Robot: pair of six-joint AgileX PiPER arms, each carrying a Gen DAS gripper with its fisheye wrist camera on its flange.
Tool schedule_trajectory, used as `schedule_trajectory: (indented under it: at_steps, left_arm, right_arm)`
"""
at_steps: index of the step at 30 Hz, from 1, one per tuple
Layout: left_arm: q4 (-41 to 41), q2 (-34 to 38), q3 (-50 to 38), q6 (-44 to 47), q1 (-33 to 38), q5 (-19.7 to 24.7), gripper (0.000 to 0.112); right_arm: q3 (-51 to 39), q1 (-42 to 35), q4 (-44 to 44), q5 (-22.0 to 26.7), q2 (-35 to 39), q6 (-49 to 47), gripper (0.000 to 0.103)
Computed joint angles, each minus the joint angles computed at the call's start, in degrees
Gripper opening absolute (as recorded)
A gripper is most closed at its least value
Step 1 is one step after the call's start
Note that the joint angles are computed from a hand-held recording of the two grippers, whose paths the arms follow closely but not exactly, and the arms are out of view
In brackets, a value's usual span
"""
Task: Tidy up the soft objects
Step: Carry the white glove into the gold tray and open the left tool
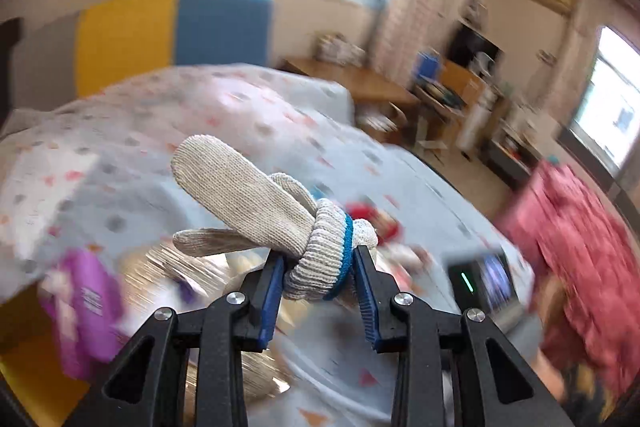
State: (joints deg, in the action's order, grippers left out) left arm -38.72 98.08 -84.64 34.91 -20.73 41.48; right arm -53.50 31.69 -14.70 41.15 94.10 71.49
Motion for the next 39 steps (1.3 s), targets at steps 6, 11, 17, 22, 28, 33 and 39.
schedule_trajectory:
  at_steps: [6,11,17,22,28,33,39]
  left_arm:
    - [-0.92,1.05,-4.19,-1.88,12.53,-0.08,0.034]
    - [-4.33,1.0,1.97,2.91,25.37,-1.7,0.034]
    - [-3.99,5.39,7.86,4.65,32.91,-2.8,0.034]
    - [2.2,11.63,4.99,-0.37,30.29,-4.58,0.037]
    - [1.4,12.82,3.02,-3.19,30.97,-4.31,0.066]
    - [-0.76,5.93,11.41,1.28,32.0,-7.87,0.066]
    - [-3.73,-3.52,25.47,8.46,32.62,-12.9,0.066]
  right_arm:
    - [-2.27,2.31,-3.55,2.87,1.88,2.04,0.036]
    - [-2.06,1.52,-3.26,2.56,1.75,1.15,0.036]
    - [-2.55,1.45,-3.5,2.71,2.24,1.27,0.036]
    - [-3.34,2.26,-4.29,4.06,2.75,1.77,0.036]
    - [-4.29,2.7,-4.73,5.37,3.6,1.73,0.036]
    - [-5.01,3.16,-5.35,6.33,4.29,1.84,0.036]
    - [-4.4,3.62,-5.95,5.88,3.6,3.25,0.034]
